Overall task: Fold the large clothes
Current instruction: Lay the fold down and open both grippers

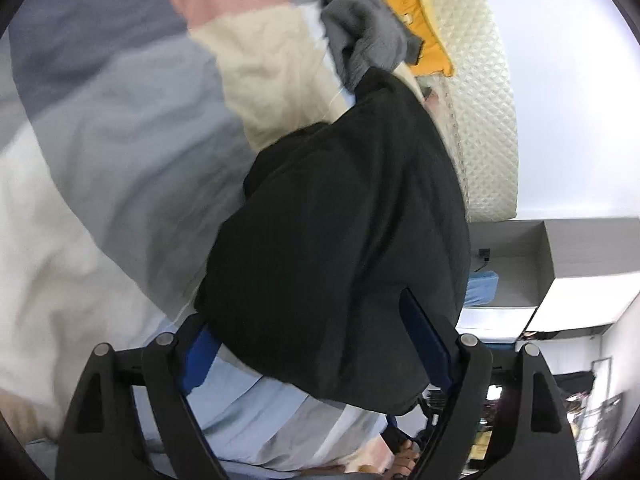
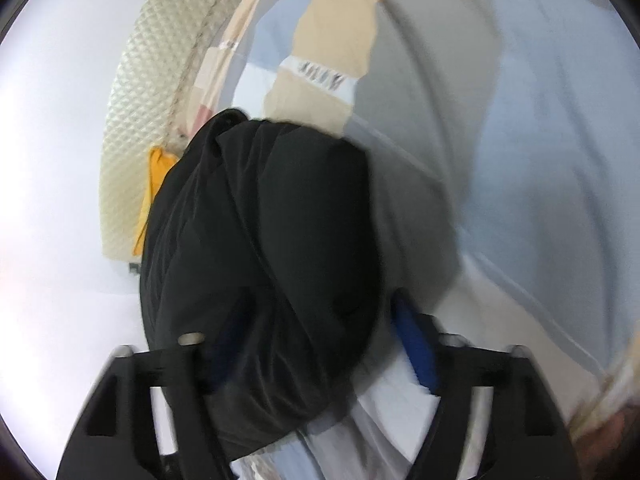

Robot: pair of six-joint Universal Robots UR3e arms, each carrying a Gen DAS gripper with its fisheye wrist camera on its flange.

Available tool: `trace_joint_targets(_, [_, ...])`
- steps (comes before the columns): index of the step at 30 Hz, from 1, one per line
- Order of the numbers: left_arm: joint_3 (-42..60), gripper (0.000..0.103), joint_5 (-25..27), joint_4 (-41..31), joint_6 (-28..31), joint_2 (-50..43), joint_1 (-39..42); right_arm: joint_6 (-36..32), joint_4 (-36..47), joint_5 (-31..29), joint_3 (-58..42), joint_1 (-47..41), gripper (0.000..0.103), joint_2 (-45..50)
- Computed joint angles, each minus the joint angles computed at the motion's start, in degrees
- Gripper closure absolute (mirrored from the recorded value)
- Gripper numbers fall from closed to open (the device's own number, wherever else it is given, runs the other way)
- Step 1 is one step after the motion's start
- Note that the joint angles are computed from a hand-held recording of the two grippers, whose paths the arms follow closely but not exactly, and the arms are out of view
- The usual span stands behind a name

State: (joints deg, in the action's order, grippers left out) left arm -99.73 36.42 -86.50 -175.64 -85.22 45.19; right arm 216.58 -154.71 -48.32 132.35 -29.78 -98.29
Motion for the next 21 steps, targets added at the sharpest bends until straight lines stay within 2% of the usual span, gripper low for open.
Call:
trace_joint_targets(6, [9.14,0.019,4.9,-6.67,2.18,5.49,-1.01,-10.61,19.68,-1.28,-4.03,-5.44,0.03,-16.9])
trace_joint_targets(9, [12.48,0.019,4.32,-4.67,2.62,9.75,-1.58,-14.29,25.09,-1.5,-9.66,-7.24,0.03,-22.82])
trace_joint_targets(11, [16.49,0.019,6.28,-2.33,1.44,11.94,-2.84,-16.71,28.27,-1.35,-15.25,-7.97,0.03,-25.59])
trace_joint_targets(15, [25.95,0.019,8.61,-1.2,1.35,14.18,-5.02,-19.3,30.56,-0.59,-27.08,-7.77,0.03,-27.23])
trace_joint_targets(18, [34.88,0.019,11.57,-0.71,0.24,13.33,-8.09,-17.02,26.02,-3.49,-35.09,-2.61,0.03,-23.13])
trace_joint_targets(21, [42.96,0.018,14.03,-0.29,0.33,12.47,-10.75,-18.18,26.5,-4.17,-42.56,-0.14,0.03,-23.05])
